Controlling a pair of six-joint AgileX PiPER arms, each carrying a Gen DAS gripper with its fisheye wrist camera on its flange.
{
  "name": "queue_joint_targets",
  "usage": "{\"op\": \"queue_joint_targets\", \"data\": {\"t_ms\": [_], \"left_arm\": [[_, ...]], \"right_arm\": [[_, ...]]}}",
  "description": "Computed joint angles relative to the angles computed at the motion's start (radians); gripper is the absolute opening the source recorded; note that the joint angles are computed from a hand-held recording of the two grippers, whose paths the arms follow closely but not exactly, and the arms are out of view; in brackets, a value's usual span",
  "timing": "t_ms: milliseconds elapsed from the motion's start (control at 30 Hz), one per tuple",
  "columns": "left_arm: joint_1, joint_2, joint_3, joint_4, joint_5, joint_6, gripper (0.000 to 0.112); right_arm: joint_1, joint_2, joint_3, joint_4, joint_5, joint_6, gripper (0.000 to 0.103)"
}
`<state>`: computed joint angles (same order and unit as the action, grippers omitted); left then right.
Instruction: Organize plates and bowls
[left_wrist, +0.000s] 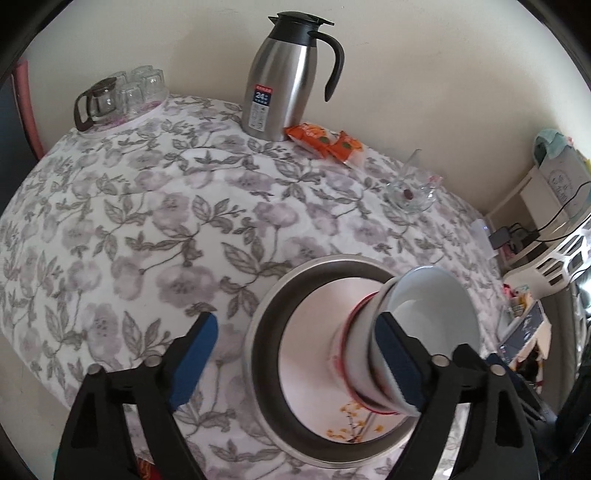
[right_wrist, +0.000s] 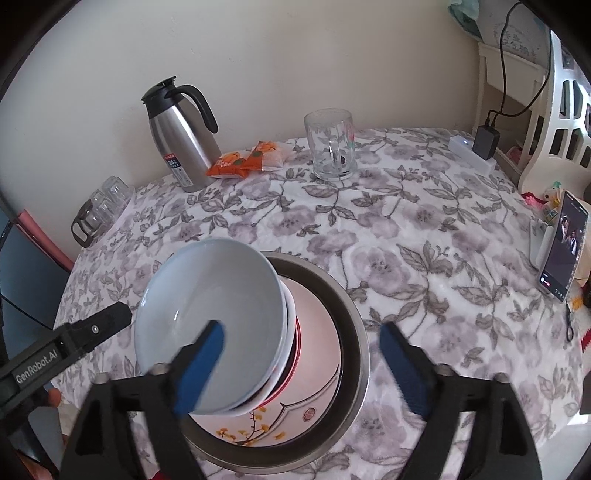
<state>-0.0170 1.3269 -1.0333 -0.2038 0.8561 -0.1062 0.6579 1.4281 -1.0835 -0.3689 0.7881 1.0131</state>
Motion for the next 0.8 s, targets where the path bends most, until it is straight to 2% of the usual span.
{"op": "queue_joint_targets", "data": {"t_ms": [100,367,600,800], "left_arm": [[-0.010,-0.026,0.033,0.044,-0.022,-0.026,0.094],[0.006,-0.084,0.102,0.092,-0.044,-0.030,0.097],[0.005,-0.167,0.172,0.141,-0.077,-0.055,0.097],[0.048,-0.234,0.228,0.075,-0.071,0.029,0.097]], "right_arm": [[0.019,-0.017,0.027,-0.037,-0.009,0.042,0.103],[0.060,-0.066,0.108,-0.106,-0.035,0.149,0.103],[0.143,-0.126,0.164,-0.215,-0.015,0.292,0.103],[0.226,-0.164,0.208,-0.299,0.023,0.413,0.103]]}}
